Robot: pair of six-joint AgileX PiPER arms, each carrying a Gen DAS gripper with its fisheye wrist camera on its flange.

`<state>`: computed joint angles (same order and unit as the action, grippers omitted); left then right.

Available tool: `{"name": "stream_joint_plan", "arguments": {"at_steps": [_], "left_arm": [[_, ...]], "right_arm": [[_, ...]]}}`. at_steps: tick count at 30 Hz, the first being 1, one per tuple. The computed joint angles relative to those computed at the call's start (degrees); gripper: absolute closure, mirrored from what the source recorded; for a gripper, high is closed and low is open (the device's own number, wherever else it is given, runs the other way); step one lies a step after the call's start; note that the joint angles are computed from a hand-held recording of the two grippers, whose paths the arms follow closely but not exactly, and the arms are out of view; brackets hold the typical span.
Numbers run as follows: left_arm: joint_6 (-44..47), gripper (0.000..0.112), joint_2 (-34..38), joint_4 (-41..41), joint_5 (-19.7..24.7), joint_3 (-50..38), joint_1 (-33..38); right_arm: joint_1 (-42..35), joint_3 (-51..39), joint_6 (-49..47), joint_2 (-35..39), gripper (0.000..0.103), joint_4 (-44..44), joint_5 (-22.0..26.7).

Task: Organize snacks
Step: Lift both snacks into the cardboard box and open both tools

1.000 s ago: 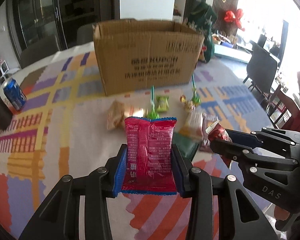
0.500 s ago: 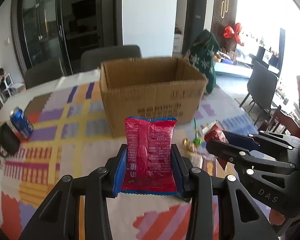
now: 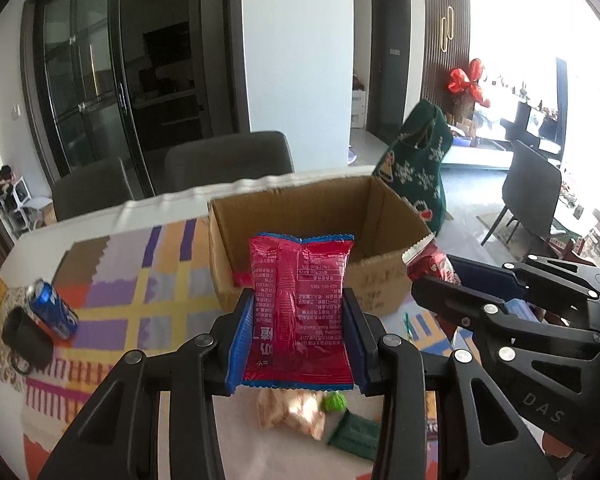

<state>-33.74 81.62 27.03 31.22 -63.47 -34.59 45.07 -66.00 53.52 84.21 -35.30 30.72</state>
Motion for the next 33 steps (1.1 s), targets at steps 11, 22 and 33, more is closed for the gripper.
{"name": "stream_joint_plan", "arguments": {"at_steps": [11,22,33], "left_arm": [[12.51,0.071,9.06,-10.51,2.4,-12.43,6.25],[17.09,0.071,20.28,-14.34,7.34,-25.95,8.7],[9.97,0.048,22.11,-5.9,8.49,-26.51,7.24]], "right_arm": [[-7.04,-13.38,-16.91,9.07,0.08,13.96,1.53],[-14.67,-26.42,-31.24,18.65,0.08,27.6,6.08],[-16.19,-29.75,-25.9,23.09,0.054,22.83,8.57]]}}
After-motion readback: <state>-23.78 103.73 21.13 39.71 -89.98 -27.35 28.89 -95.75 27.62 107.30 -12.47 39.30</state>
